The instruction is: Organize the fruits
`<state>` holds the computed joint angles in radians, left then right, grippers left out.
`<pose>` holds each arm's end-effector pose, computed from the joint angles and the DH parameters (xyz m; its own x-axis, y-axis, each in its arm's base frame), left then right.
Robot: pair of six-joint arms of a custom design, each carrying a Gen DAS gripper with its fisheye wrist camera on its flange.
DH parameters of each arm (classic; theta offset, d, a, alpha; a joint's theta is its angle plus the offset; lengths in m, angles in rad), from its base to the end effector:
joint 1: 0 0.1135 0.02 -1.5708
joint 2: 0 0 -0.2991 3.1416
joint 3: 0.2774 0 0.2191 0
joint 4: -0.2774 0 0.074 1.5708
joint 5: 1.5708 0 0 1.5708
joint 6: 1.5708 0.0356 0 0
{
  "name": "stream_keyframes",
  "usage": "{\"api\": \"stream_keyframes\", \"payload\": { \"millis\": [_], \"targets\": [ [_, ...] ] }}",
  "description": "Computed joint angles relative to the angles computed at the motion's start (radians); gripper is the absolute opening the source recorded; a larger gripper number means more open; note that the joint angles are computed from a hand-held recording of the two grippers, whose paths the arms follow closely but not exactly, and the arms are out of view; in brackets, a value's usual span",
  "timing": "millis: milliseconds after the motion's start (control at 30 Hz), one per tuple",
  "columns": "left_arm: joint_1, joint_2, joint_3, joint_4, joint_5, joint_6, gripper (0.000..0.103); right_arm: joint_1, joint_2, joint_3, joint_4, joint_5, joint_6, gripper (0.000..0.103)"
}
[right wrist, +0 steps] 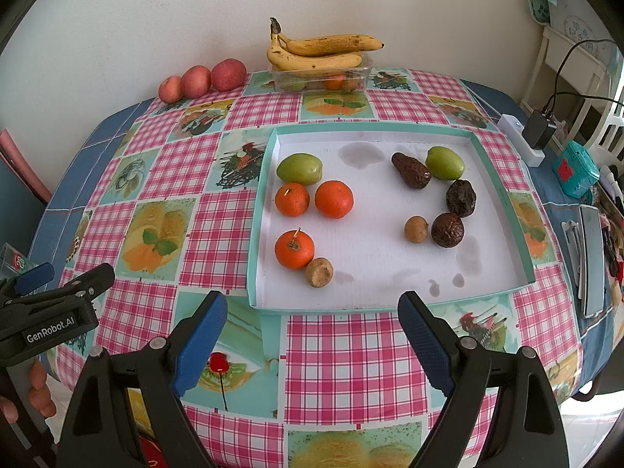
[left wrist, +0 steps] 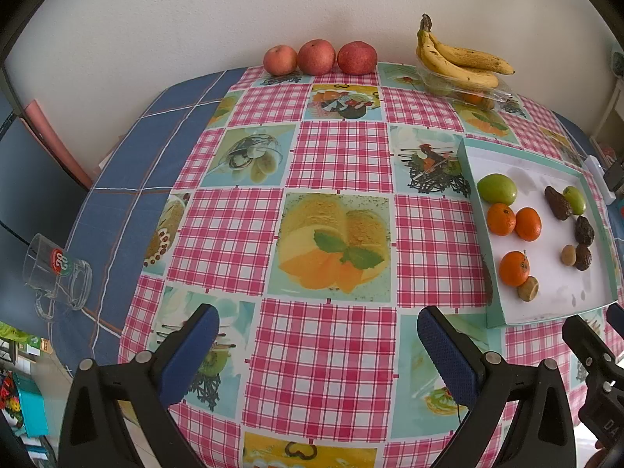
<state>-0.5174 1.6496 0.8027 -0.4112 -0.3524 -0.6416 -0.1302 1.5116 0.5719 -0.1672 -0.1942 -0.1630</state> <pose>0.2330 -0.1185 0.1913 -0.8851 -0.1426 -0.4430 -0.1969 0.9772 0.0790 0.2228 -0.0222 0.1799 -0.8818 -0.0451 -0.4695 -0.1027 0.9899 0.0977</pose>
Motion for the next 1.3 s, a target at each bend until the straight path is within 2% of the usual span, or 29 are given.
{"api": "stream_keyframes", "payload": {
  "millis": [267,1300],
  "targets": [
    [-0.013,-0.005,0.003,-0.008,-0.029,-0.004,0.103,0.002,-0.001,0.000,0.000,0.001,0.002,0.090],
    [-0.009,-0.004,0.006,-0.012,-0.028,-0.006,0.103,0.013,-0.007,-0.005,0.002,0.008,0.016,0.090]
  ]
}}
